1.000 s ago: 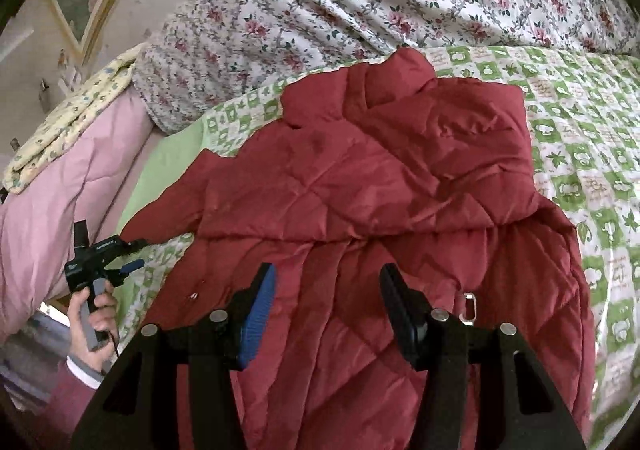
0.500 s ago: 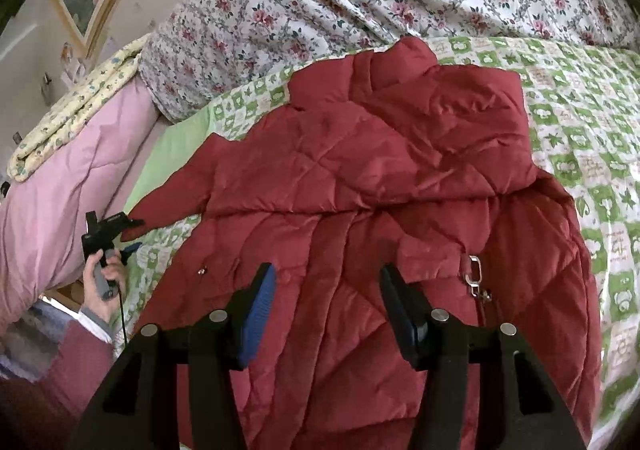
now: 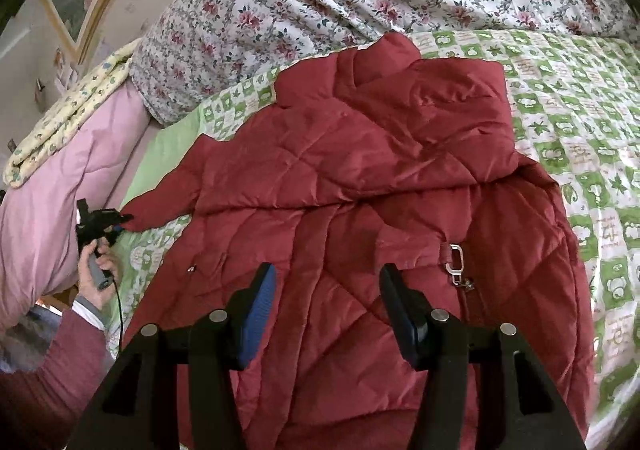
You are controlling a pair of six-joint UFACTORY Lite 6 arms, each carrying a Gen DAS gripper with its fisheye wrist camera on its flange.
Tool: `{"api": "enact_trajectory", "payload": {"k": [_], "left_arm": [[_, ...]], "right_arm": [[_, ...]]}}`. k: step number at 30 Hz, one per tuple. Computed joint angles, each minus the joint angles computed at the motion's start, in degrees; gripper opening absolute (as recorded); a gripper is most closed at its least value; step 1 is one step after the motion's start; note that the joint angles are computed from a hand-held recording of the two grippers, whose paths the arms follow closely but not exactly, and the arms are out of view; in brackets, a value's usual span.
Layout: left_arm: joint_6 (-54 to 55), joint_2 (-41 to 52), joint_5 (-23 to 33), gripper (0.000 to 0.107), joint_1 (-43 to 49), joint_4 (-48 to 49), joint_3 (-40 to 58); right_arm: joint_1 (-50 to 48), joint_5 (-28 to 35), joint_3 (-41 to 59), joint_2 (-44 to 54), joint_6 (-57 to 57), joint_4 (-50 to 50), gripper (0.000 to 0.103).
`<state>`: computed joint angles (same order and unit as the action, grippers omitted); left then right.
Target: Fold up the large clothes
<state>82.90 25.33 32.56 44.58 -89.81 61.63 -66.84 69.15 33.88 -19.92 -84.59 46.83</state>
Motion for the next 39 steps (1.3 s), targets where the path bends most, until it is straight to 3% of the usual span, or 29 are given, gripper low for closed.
{"api": "enact_trajectory", "payload": {"k": [6, 12, 19, 26, 33, 39], "left_arm": [[3.9, -18.5, 6.8, 0.010, -1.6, -0.7, -11.9], [0.6, -32.9, 10.3, 0.010, -10.8, 1.2, -19.4], [-3.1, -40.5, 2.9, 0.010, -31.6, 0.8, -23.4], [-4.0, -37.3, -6.9, 0.010, -51.2, -5.4, -20.0], [2.2, -26.3, -14.4, 0.010, -67.2, -16.3, -11.7], [10.5, -15.0, -17.5, 0.010, -77.0, -27.7, -4.5]], "right_arm": [[-1.7, 0.9, 0.6, 1.3, -1.0, 0.5, 0.056], [-3.0, 1.5, 1.1, 2.4, -0.9, 0.1, 0.056], [-5.8, 2.8, 3.3, 5.0, -1.8, 0.3, 0.056], [-7.6, 3.6, 6.5, 9.9, -2.2, 0.8, 0.056], [-9.2, 5.1, 11.4, 16.3, -1.7, 1.9, 0.056], [-9.5, 5.4, 17.1, 22.6, -0.5, 3.7, 0.056]]}}
